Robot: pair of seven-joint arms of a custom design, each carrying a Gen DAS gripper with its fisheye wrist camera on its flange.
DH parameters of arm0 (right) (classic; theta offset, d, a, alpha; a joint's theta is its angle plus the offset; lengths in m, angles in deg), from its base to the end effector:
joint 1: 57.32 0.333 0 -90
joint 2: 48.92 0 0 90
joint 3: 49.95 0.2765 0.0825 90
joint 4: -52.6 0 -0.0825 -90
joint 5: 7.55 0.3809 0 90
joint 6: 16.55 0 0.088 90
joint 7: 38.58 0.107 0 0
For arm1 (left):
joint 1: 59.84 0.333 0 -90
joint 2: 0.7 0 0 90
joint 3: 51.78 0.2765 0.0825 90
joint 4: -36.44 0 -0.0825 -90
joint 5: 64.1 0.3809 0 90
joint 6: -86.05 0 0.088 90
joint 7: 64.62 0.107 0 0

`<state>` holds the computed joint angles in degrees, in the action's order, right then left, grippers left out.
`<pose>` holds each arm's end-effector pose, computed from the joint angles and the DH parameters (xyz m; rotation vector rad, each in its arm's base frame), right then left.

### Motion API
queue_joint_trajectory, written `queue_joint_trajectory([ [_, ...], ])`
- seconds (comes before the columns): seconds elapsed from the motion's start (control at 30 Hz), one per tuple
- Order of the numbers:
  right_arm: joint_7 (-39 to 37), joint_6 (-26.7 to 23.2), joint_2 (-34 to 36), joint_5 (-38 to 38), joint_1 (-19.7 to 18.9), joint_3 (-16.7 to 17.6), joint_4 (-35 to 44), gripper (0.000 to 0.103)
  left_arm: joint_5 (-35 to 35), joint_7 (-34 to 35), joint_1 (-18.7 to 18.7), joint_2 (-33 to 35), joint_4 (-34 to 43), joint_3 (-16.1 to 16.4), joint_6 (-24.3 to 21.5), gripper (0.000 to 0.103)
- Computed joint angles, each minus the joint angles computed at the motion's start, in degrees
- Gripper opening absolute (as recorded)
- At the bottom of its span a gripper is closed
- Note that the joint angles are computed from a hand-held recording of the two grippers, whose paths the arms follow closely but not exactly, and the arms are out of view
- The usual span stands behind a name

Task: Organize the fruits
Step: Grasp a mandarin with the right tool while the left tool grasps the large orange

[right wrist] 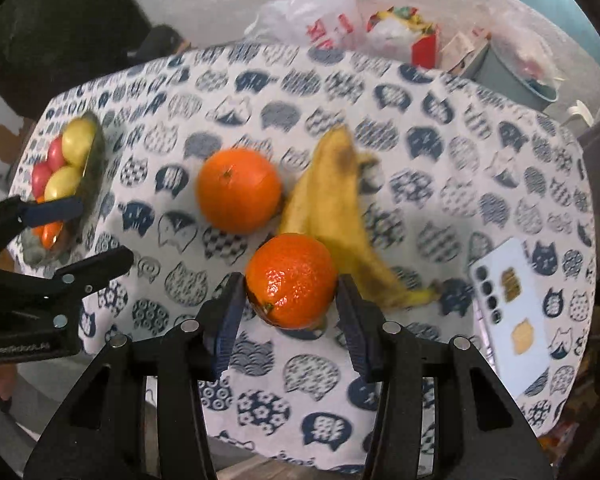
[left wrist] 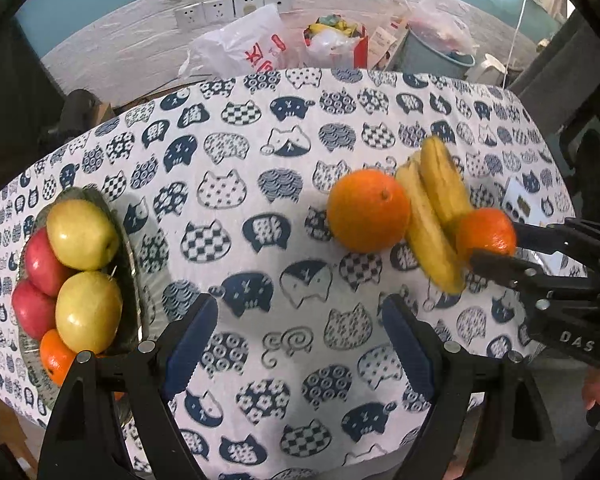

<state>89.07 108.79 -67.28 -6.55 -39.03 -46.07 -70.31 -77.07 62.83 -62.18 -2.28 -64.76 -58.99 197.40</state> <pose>0.4628 0.1921 0.5364 -1.6813 2.2265 -0.1409 0.5619 -0.1106 0.5440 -1.2019 2.7989 -0.4439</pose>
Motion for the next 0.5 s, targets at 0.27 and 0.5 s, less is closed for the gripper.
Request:
queue_joint_trajectory([
  [0.27, 1.9, 2.6, -3.8, -2.4, -2.4, -1.1, -3.3, 0.046, -0.8, -2.5, -1.5, 3.4, 3.0, -1.2, 0.4, 0.086],
  [0.5, 2.0, 5.1, -5.7, -2.4, -3.8, -2.2, -6.2, 0.046, -0.5, -4.8, -3.2, 6.4, 5.1, -2.2, -0.2, 0.086],
])
